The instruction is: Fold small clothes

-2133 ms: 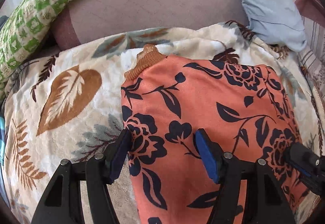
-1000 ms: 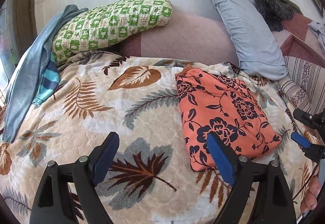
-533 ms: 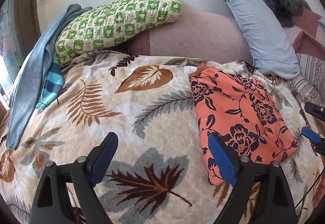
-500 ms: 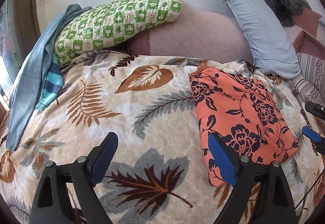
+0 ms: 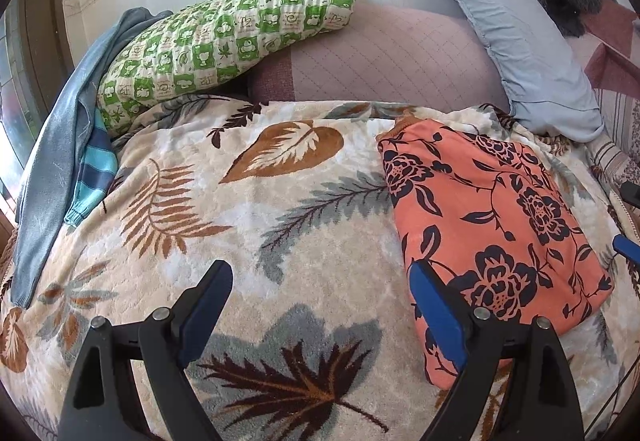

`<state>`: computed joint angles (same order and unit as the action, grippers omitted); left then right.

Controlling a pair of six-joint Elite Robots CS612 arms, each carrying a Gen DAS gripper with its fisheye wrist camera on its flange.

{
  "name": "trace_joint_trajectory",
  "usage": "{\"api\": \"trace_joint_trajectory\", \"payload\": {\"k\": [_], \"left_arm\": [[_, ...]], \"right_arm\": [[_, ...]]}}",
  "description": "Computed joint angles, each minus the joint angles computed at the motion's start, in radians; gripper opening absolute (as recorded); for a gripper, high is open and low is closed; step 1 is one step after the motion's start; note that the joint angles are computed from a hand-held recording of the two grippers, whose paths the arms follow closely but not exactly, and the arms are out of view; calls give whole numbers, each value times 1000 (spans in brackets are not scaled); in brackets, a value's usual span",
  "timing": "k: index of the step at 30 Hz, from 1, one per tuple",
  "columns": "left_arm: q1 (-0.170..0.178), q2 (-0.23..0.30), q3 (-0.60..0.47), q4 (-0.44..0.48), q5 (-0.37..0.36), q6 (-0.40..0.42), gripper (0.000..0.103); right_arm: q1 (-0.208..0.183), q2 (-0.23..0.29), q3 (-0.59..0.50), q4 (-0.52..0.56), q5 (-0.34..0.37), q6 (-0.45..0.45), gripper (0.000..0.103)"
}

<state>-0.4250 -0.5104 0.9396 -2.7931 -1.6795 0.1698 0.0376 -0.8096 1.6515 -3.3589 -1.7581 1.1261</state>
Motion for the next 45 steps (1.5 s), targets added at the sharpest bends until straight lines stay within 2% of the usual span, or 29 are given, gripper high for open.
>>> {"api": "trace_joint_trajectory", "payload": {"k": [7, 19, 26, 29, 36, 39, 45], "left_arm": [[-5, -1, 6, -4, 10, 25, 90], [-3, 2, -3, 12, -4, 20, 90], [10, 43, -116, 152, -163, -48, 90], [7, 71, -174, 185, -205, -63, 90], [-5, 118, -245, 318, -259, 6, 90], [-6, 120, -237, 326, -287, 33, 90], [2, 148, -292, 402, -378, -3, 90]], "right_arm": [[-5, -5, 14, -17, -1, 14, 81], [-12, -7, 21, -3, 10, 25, 81], [-33, -13, 43, -5, 27, 44, 81], [-45, -12, 51, -8, 31, 52, 81], [-87, 25, 39, -33, 152, 60, 81], [-103, 51, 22, -55, 224, 70, 81], [-114, 79, -3, -53, 314, 44, 81]]}}
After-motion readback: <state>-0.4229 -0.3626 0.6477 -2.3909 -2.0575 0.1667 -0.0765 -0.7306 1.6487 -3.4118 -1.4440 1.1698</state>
